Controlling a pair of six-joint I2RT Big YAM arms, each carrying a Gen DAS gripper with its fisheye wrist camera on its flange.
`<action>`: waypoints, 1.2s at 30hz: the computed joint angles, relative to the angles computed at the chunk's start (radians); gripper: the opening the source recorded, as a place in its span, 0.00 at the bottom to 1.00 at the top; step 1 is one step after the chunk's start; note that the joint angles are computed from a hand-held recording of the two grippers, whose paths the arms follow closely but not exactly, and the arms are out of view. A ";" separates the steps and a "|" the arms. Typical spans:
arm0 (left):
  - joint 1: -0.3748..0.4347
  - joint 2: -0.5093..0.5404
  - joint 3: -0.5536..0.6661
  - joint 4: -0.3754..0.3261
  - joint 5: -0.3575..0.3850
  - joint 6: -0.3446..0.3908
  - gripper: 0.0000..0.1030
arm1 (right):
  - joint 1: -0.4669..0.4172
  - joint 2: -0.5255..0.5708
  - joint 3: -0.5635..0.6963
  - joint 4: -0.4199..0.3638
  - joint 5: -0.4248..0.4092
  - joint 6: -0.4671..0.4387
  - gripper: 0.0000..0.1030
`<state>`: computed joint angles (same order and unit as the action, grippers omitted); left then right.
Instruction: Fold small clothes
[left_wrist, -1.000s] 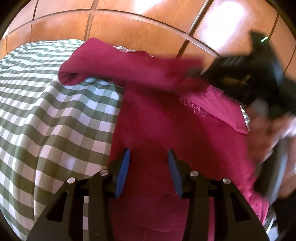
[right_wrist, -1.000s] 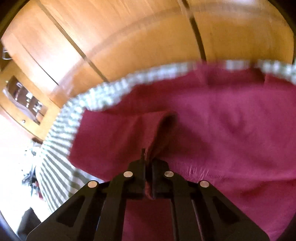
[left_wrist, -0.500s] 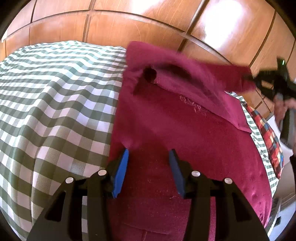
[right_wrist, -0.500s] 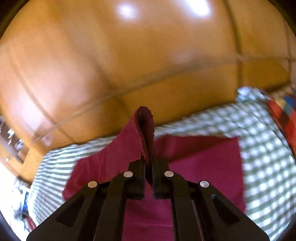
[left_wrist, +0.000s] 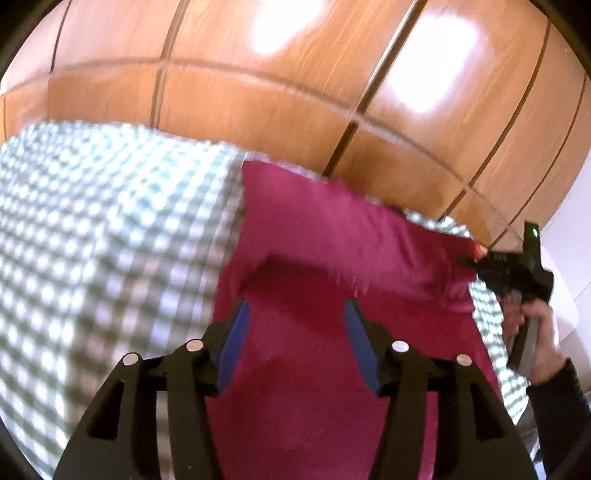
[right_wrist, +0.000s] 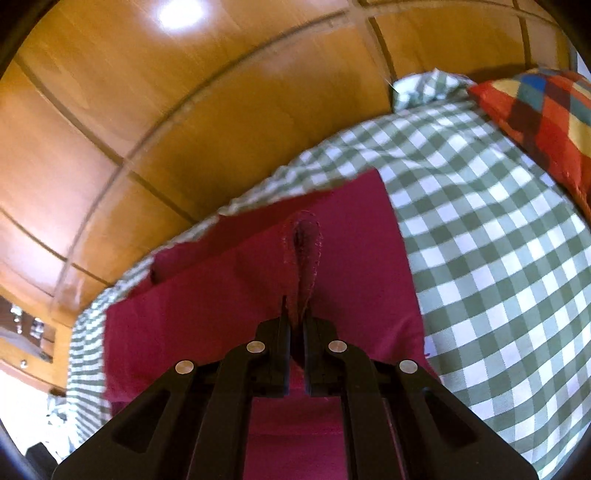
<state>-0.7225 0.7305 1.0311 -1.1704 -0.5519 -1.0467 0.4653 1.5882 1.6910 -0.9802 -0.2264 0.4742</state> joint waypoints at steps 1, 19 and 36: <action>0.038 0.013 0.012 0.025 0.020 0.046 0.52 | -0.002 -0.009 0.001 0.004 -0.013 -0.004 0.04; 0.423 0.126 0.068 0.114 0.252 0.265 0.64 | 0.020 -0.092 -0.059 0.067 0.190 -0.104 0.78; 0.724 0.261 0.008 0.392 0.772 0.261 0.48 | 0.094 0.006 -0.015 0.065 0.183 -0.203 0.75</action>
<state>0.0017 0.9916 1.0387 -0.7784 0.2199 -0.7853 0.5596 1.5939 1.6759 -0.9149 -0.0436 0.2707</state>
